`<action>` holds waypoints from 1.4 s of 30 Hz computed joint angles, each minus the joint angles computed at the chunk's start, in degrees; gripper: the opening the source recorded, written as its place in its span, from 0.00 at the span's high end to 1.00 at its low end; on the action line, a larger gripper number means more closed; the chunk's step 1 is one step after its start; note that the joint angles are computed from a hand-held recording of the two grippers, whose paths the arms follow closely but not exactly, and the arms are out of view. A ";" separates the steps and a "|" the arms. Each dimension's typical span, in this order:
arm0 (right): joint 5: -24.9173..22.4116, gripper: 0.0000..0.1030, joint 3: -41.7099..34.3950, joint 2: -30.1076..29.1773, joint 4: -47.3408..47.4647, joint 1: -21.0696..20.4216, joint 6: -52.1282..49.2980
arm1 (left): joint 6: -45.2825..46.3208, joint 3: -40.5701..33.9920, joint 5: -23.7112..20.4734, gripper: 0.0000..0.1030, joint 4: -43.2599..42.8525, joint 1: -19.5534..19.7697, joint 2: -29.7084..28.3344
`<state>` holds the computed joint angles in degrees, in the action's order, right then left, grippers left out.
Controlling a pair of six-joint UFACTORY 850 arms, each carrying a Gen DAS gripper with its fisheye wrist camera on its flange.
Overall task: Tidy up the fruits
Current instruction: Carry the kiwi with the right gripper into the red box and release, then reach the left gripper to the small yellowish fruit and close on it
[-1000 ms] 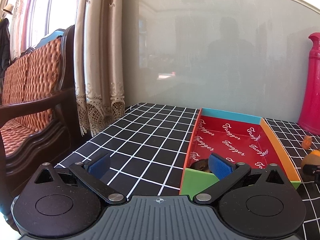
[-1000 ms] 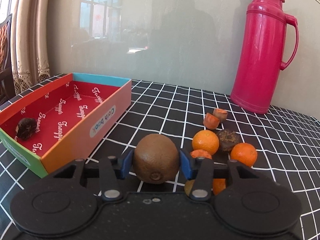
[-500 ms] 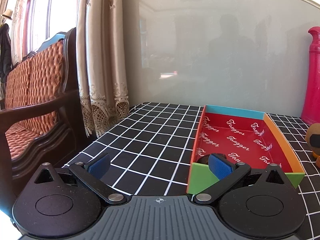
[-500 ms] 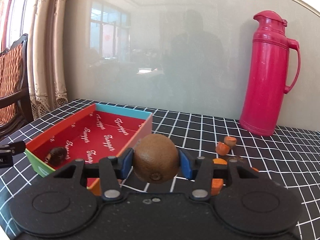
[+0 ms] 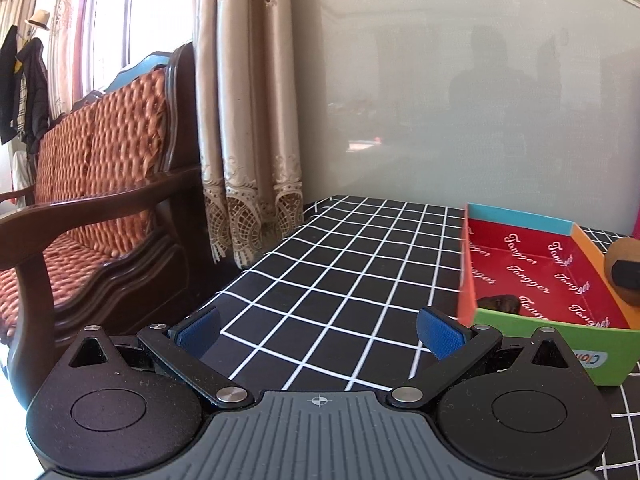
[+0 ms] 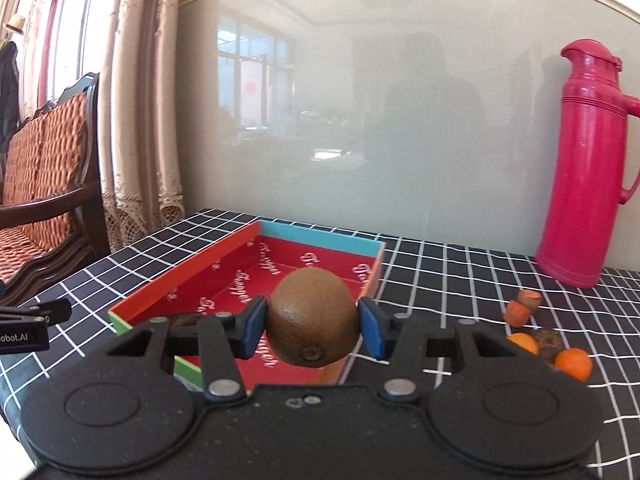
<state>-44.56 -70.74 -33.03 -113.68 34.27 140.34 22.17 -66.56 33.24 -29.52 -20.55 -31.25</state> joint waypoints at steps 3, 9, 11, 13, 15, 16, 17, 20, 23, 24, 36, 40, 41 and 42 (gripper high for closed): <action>1.42 0.53 -2.28 -1.88 0.36 0.24 -1.06 | -0.67 -0.04 -0.19 0.00 0.19 0.47 -0.04; 2.57 0.51 -5.86 -4.74 4.69 0.76 -6.32 | -0.64 -0.20 -0.72 0.00 0.66 0.76 -0.16; -0.04 0.36 -5.08 -4.40 3.40 1.38 -5.21 | -0.82 -0.21 -0.93 0.00 0.71 0.83 -0.12; -0.83 0.36 -3.96 -3.62 2.01 1.45 -3.82 | -1.22 -0.14 -0.80 0.00 0.79 0.81 -0.03; -0.82 0.36 -3.26 -2.98 2.15 1.28 -3.51 | -1.71 -0.07 -0.89 0.00 0.95 0.71 0.06; -0.75 0.37 -3.07 -2.77 2.33 1.15 -3.46 | -1.83 -0.05 -0.88 0.00 1.02 0.61 0.10; -0.96 0.37 -2.74 -2.46 2.35 1.12 -3.18 | -1.90 -0.03 -0.81 0.00 1.12 0.47 0.10; -1.63 0.38 -1.86 -1.72 2.17 1.04 -2.19 | -1.80 0.02 -0.62 0.00 1.36 -0.04 0.16; -2.15 0.39 -1.09 -1.21 2.51 0.94 -2.07 | -2.04 0.04 -0.48 0.00 1.65 -0.62 0.22; -2.59 0.39 -0.74 -0.99 2.70 0.92 -2.08 | -2.28 0.04 -0.36 0.00 1.87 -0.83 0.26; -12.79 0.39 12.50 8.22 8.25 -1.00 2.20 | -15.64 0.12 0.10 0.00 16.79 -4.98 0.49; -15.17 0.39 17.93 12.12 11.98 -2.09 5.07 | -19.50 -0.67 -0.54 0.00 23.98 -7.59 -0.16; -15.67 0.39 19.54 13.21 12.38 -2.33 6.71 | -20.07 -1.01 -1.06 0.00 25.25 -8.33 -0.39; -16.05 0.39 20.86 14.15 13.07 -2.51 7.52 | -21.65 -1.36 -1.56 0.00 27.44 -8.94 -0.64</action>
<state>-60.61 -49.88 -18.88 -100.60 31.76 147.86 0.52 -67.92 31.67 -2.08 -29.48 -31.89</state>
